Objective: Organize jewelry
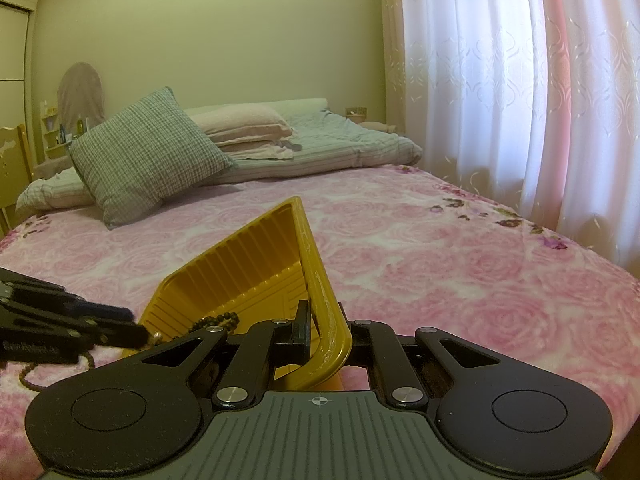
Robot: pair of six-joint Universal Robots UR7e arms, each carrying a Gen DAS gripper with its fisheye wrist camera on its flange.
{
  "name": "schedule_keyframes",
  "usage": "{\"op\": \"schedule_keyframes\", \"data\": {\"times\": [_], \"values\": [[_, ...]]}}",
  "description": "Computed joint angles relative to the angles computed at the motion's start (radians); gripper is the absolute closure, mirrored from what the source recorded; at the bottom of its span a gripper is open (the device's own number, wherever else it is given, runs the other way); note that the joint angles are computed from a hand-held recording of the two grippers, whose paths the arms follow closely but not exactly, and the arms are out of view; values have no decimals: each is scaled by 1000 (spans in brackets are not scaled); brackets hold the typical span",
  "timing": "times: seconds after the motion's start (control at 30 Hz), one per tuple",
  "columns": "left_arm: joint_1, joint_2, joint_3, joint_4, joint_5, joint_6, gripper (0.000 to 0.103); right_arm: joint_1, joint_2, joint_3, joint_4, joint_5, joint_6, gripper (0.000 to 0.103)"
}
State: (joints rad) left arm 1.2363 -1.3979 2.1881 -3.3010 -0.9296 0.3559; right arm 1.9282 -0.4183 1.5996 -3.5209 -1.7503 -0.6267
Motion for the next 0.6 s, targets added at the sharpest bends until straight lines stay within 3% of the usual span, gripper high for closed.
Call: {"op": "schedule_keyframes", "data": {"times": [0.33,0.6], "values": [[50,-89,13,-40,114,3,79,0,-1,0,1,1,-1,94],[99,-84,-8,-51,126,35,79,-1,-1,1,1,0,0,94]]}}
